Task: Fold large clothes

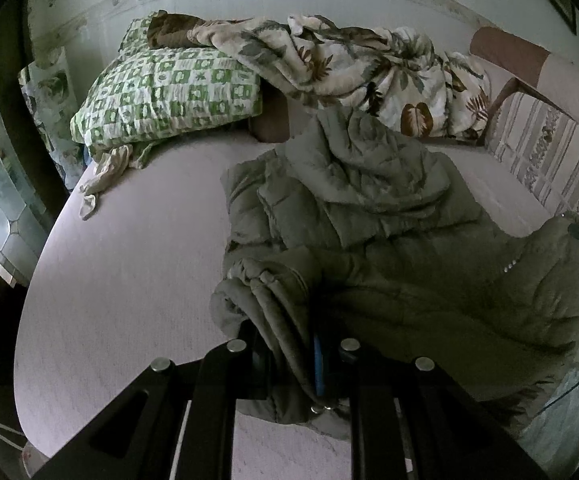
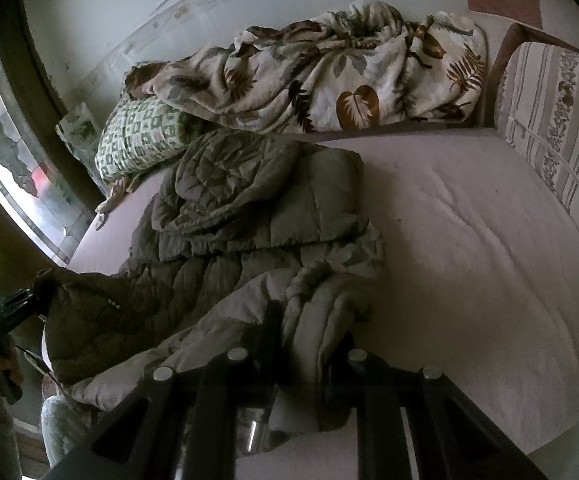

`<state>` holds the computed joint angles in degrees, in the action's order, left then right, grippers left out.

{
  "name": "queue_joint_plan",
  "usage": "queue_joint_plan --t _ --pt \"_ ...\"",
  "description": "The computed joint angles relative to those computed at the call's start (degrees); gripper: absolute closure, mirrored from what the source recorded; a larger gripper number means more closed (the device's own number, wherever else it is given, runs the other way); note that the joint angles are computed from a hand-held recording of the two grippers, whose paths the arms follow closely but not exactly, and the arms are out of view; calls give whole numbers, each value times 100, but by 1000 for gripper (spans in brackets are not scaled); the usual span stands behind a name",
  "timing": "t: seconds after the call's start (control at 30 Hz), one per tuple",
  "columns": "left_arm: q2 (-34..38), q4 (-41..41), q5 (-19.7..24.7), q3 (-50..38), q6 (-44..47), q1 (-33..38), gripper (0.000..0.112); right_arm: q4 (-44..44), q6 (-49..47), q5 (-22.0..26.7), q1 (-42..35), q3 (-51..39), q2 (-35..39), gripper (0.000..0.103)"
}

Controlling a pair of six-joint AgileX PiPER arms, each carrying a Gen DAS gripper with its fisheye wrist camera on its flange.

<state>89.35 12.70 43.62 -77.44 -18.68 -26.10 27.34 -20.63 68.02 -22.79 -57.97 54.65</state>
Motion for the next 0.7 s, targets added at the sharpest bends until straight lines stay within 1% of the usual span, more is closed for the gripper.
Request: queue_joint_plan --t 0.17,0.4,0.7 --pt "341 -166 91 -520 130 117 97 -16 87 -145 91 -270 342 86" --pt "978 -321 318 -1493 270 278 97 -220 411 -456 448 -766 951 86" --pt "1631 -535 536 -2520 372 553 97 -398 720 -773 764 -1421 1655 86"
